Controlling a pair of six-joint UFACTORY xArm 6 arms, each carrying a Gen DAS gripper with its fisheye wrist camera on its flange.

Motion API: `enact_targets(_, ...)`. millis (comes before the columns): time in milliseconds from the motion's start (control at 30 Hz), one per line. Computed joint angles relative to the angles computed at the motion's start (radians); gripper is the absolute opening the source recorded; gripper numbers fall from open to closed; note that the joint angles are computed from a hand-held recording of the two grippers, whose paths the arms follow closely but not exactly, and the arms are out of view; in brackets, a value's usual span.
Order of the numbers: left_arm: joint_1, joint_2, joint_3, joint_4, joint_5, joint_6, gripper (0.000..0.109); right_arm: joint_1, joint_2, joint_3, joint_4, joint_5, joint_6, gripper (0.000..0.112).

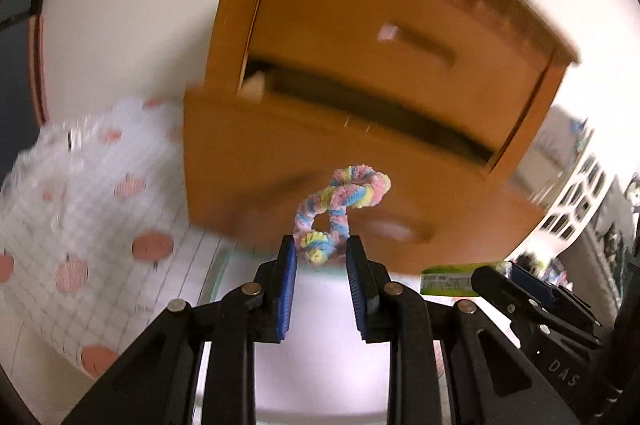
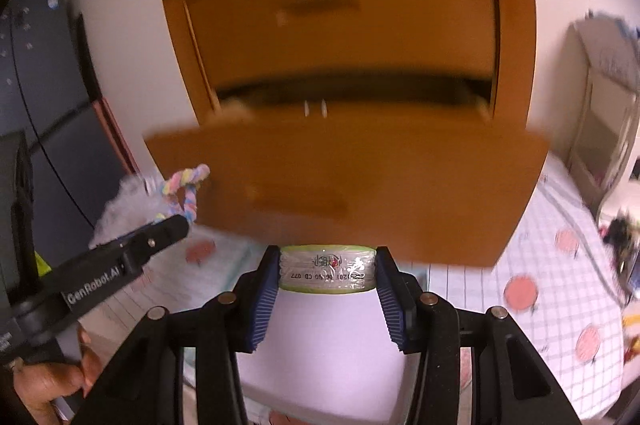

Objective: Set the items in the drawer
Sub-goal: 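Carry the rope toy with the left tool while the right tool carries the tissue pack to the drawer, then open both tools to release the rope toy and tissue pack in the drawer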

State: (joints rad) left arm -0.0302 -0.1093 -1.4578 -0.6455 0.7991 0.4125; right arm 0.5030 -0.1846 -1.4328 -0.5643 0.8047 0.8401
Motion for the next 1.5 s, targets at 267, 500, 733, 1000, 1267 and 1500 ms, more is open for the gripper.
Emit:
enact_targets(267, -0.016, 0.141, -0.274, -0.016, 0.046, -0.016, 0.026, -0.030, 0.122, -0.259, -0.031, 0.054, -0.098, 0.049)
enact_targets(500, -0.040, 0.314, -0.538, 0.072, 0.112, -0.090, 0.026, -0.086, 0.266, -0.485, -0.016, 0.134, -0.195, 0.049)
enact_targets(733, -0.064, 0.442, -0.720, 0.154, 0.192, -0.154, 0.026, -0.117, 0.399, -0.681, 0.021, 0.215, -0.263, 0.049)
enact_targets(1000, -0.063, 0.484, -0.766, 0.168, 0.215, -0.216, 0.061, -0.142, 0.425, -0.699, 0.060, 0.227, -0.252, 0.071)
enact_targets(1267, -0.060, 0.416, -0.644, 0.160, 0.153, -0.206, 0.074, -0.159, 0.342, -0.551, 0.046, 0.177, -0.184, 0.079)
enact_targets(1500, -0.061, 0.328, -0.497, 0.155, 0.055, -0.184, 0.077, -0.149, 0.248, -0.419, -0.003, 0.099, -0.113, 0.088)
